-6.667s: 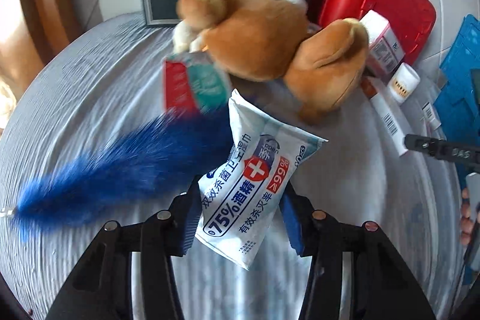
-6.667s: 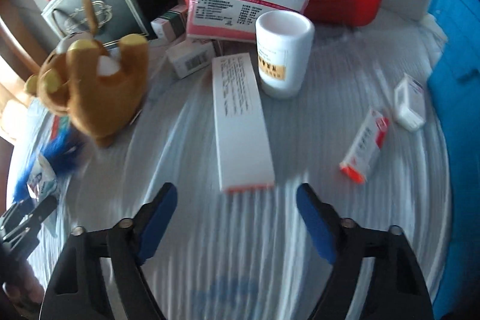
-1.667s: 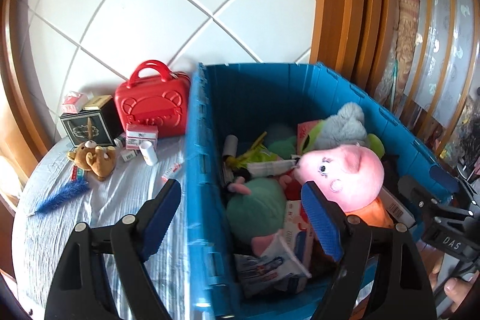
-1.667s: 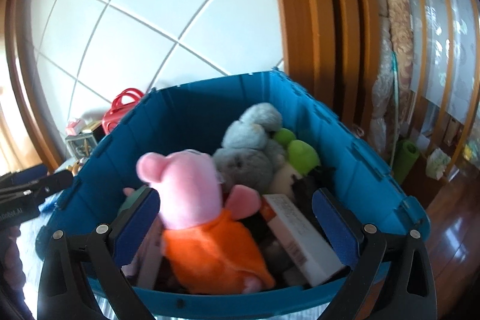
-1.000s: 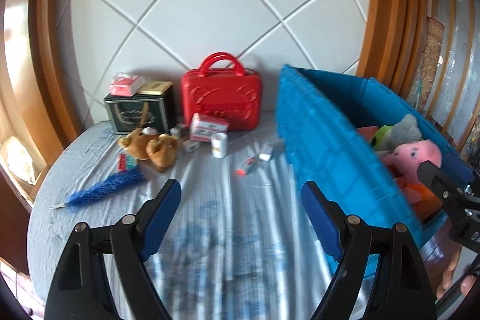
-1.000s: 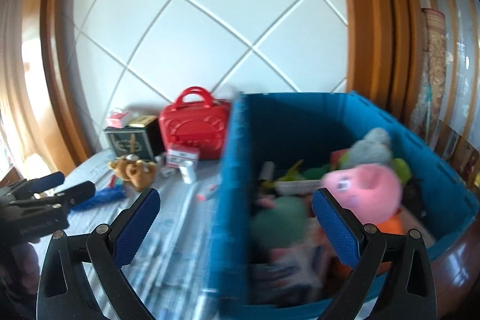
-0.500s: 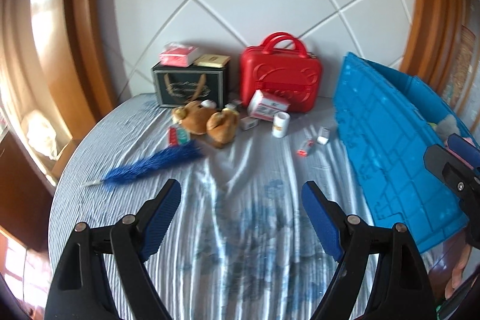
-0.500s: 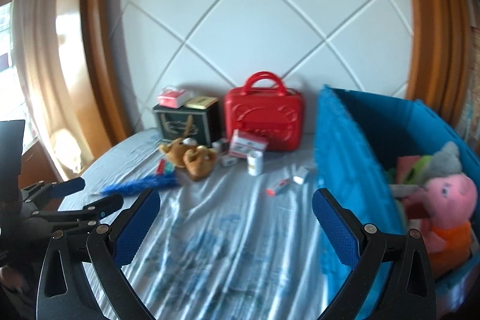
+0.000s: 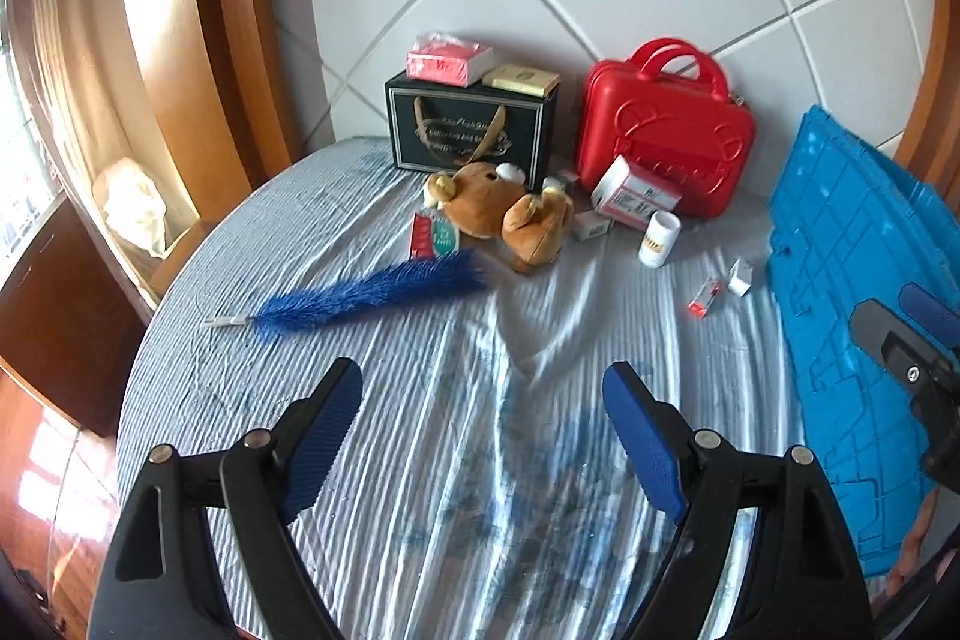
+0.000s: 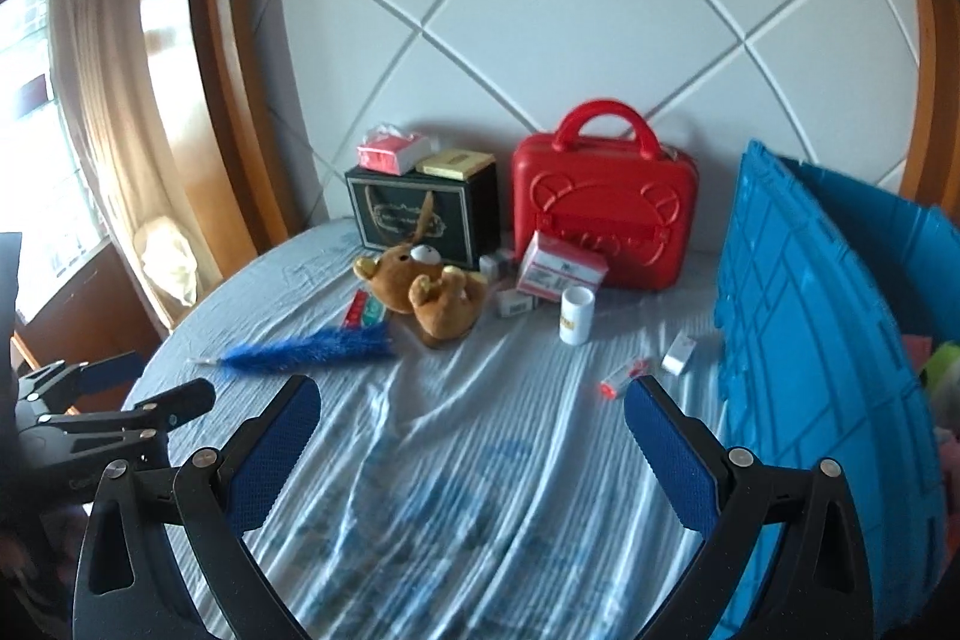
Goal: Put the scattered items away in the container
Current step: 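Move both tools back over the bed toward the white cup and red-white box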
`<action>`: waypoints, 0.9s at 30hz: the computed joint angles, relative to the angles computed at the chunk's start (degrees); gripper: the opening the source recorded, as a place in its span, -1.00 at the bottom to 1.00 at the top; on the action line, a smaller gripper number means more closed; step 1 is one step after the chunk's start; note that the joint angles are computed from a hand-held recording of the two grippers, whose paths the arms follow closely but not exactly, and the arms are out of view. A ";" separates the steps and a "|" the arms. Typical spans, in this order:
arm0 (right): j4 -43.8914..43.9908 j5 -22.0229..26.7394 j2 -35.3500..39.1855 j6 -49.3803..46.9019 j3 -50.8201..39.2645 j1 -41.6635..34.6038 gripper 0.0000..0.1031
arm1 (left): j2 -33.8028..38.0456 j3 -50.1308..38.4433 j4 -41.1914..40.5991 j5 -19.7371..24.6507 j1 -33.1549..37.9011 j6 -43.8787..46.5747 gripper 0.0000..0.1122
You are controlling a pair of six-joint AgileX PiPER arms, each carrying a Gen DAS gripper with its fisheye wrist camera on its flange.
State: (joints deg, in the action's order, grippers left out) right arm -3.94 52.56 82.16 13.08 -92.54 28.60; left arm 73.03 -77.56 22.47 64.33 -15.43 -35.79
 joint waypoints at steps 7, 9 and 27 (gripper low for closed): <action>-2.03 0.72 5.37 2.78 -1.81 -1.77 1.00 | 8.81 -2.32 -9.25 -7.11 8.27 10.59 0.47; -2.79 0.48 6.52 5.29 -1.09 -2.59 1.00 | 12.16 -3.78 -11.52 -8.73 9.42 14.27 0.47; -10.17 -4.01 30.83 24.01 -8.02 -11.28 0.99 | 54.32 -40.10 -24.07 -10.28 9.41 31.62 0.47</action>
State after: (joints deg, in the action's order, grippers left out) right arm -14.12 48.55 112.99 37.09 -100.57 17.32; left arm 127.35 -117.67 -1.60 54.06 -6.02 -4.17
